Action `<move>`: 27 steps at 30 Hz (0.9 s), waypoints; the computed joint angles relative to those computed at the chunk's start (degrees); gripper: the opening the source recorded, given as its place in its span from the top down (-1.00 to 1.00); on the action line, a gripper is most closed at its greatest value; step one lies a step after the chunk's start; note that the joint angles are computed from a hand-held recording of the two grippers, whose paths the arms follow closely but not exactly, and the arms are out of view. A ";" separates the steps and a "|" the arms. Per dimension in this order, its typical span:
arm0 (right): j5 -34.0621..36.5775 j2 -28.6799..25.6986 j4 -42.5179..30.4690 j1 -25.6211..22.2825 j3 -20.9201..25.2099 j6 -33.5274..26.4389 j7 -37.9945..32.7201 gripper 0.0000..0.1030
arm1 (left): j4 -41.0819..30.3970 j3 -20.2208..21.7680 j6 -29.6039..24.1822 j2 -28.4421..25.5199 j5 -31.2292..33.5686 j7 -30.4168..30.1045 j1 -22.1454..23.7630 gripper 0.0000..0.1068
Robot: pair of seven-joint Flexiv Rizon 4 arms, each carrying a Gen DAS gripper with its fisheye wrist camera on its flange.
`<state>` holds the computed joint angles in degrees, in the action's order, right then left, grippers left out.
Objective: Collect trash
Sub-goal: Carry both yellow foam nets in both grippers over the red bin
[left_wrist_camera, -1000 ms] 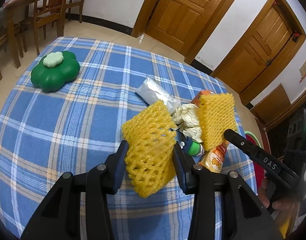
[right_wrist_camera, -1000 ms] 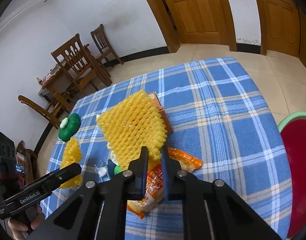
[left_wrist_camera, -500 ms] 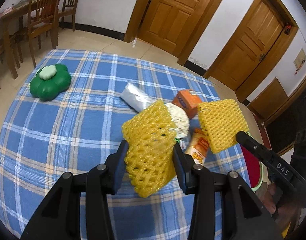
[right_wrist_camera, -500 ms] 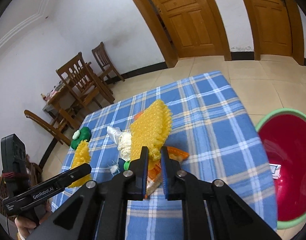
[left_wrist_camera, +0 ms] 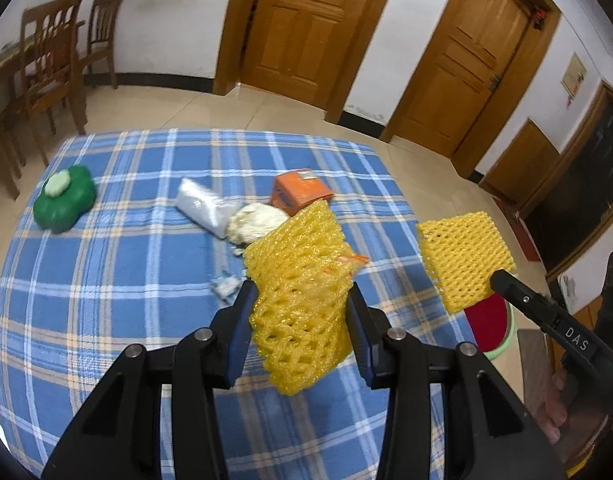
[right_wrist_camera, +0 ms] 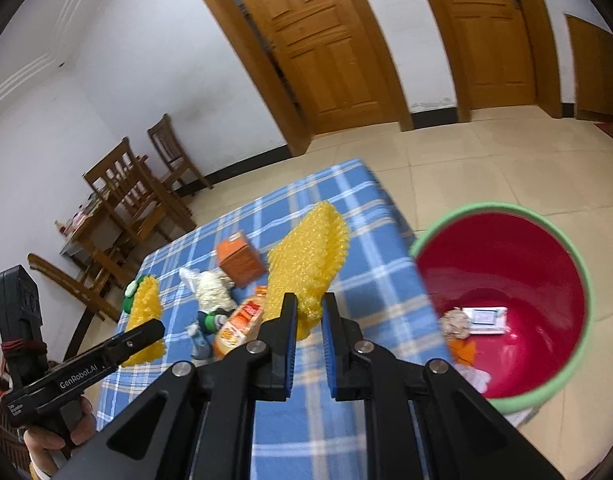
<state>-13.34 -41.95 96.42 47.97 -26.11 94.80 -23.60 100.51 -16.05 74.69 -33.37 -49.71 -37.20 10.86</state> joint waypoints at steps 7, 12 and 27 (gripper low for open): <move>4.23 1.83 7.05 7.14 -9.02 1.67 2.22 0.73 | -0.64 -0.21 -1.19 0.60 2.47 1.19 -1.87 0.18; 7.14 1.95 10.08 10.39 -13.49 1.98 3.05 0.73 | -1.70 -0.42 -1.77 0.36 3.75 1.74 -3.30 0.18; 8.68 1.66 13.64 10.86 -15.93 -0.26 5.53 0.70 | -8.20 1.64 -5.98 -3.91 12.70 -3.21 -8.28 0.18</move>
